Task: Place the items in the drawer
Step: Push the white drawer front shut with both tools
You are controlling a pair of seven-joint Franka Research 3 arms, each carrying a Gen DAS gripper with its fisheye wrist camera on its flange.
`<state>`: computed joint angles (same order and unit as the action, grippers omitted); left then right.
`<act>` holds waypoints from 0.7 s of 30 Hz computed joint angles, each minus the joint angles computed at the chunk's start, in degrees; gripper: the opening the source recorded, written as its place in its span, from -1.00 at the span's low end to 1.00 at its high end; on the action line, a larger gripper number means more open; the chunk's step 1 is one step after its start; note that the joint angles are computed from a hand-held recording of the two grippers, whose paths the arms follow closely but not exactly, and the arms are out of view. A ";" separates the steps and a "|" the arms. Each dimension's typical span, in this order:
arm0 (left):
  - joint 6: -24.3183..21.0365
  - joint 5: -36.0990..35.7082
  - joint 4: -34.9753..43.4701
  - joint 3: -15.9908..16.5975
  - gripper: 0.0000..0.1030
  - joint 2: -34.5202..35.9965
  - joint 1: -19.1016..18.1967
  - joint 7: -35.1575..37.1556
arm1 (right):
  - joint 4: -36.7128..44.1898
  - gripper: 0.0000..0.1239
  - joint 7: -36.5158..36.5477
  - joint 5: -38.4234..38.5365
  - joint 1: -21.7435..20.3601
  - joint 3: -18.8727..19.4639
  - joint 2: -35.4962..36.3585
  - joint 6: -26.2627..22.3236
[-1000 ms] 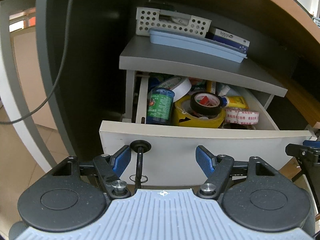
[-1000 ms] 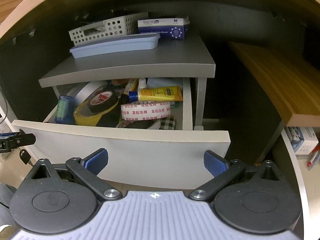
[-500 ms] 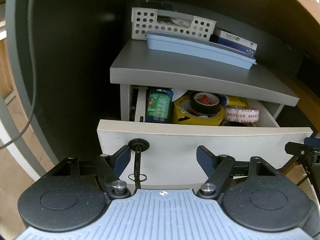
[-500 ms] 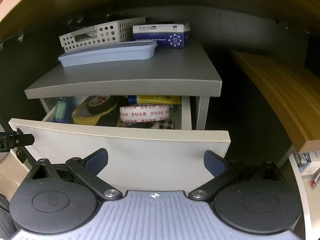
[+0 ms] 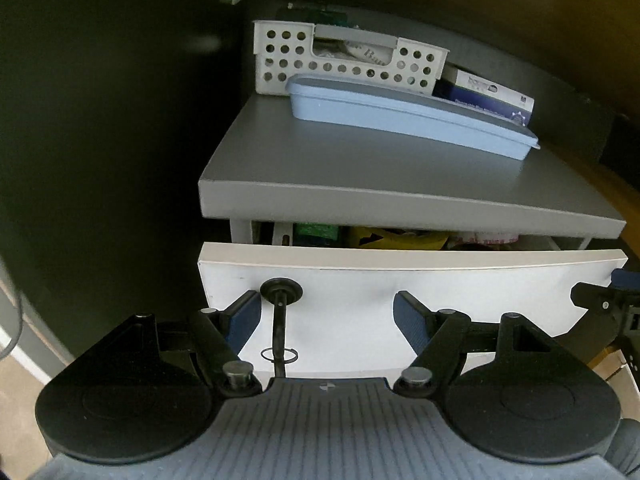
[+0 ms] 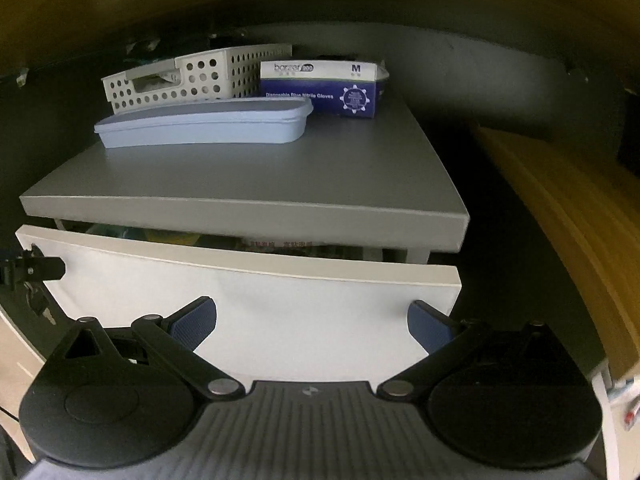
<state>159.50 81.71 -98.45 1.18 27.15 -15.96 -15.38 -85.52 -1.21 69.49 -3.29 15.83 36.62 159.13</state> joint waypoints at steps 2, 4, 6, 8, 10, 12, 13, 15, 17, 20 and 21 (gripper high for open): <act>0.26 0.01 0.99 0.23 0.47 0.68 0.22 -0.02 | 0.55 0.66 -0.42 -0.08 0.12 0.07 0.46 0.27; 0.33 -0.45 2.08 0.41 0.47 1.47 0.39 0.79 | 1.24 0.66 -0.25 -0.27 0.21 0.16 0.93 0.42; 0.29 -0.73 3.07 0.72 0.47 2.15 0.30 1.62 | 2.09 0.66 -0.09 -0.40 0.36 0.35 1.57 0.79; 0.37 -0.81 4.05 1.13 0.47 2.81 0.16 2.08 | 3.02 0.66 0.00 -0.58 0.38 0.65 2.35 1.18; 0.32 -1.15 4.83 1.45 0.47 3.30 0.03 2.55 | 4.35 0.66 0.80 -1.30 0.67 0.71 3.42 1.49; 0.12 -1.97 5.51 1.65 0.47 3.72 -0.04 3.17 | 4.04 0.66 0.56 -1.11 0.14 1.42 3.35 1.83; 0.20 -2.30 5.58 1.79 0.50 3.76 -0.08 3.13 | 3.60 0.66 0.03 -0.73 -0.22 1.81 3.12 2.00; 0.66 -2.53 5.63 2.09 0.54 3.90 -0.21 2.79 | 4.15 0.66 0.24 -0.93 0.07 1.82 3.65 2.49; 0.92 -2.97 5.69 2.23 0.55 4.08 -0.26 3.07 | 4.45 0.66 1.43 -1.31 0.02 1.81 3.95 2.43; 1.17 -3.59 5.60 2.52 0.55 4.23 -0.45 3.62 | 4.10 0.66 2.49 -1.49 -0.01 1.93 3.81 2.58; 1.09 -3.78 5.41 2.63 0.56 4.15 -0.55 3.33 | 4.67 0.66 3.01 -2.01 0.30 1.78 4.27 2.63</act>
<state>160.58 77.93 -93.04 3.80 31.30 -16.51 -12.04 -80.85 1.81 67.48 -2.98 17.60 40.89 161.76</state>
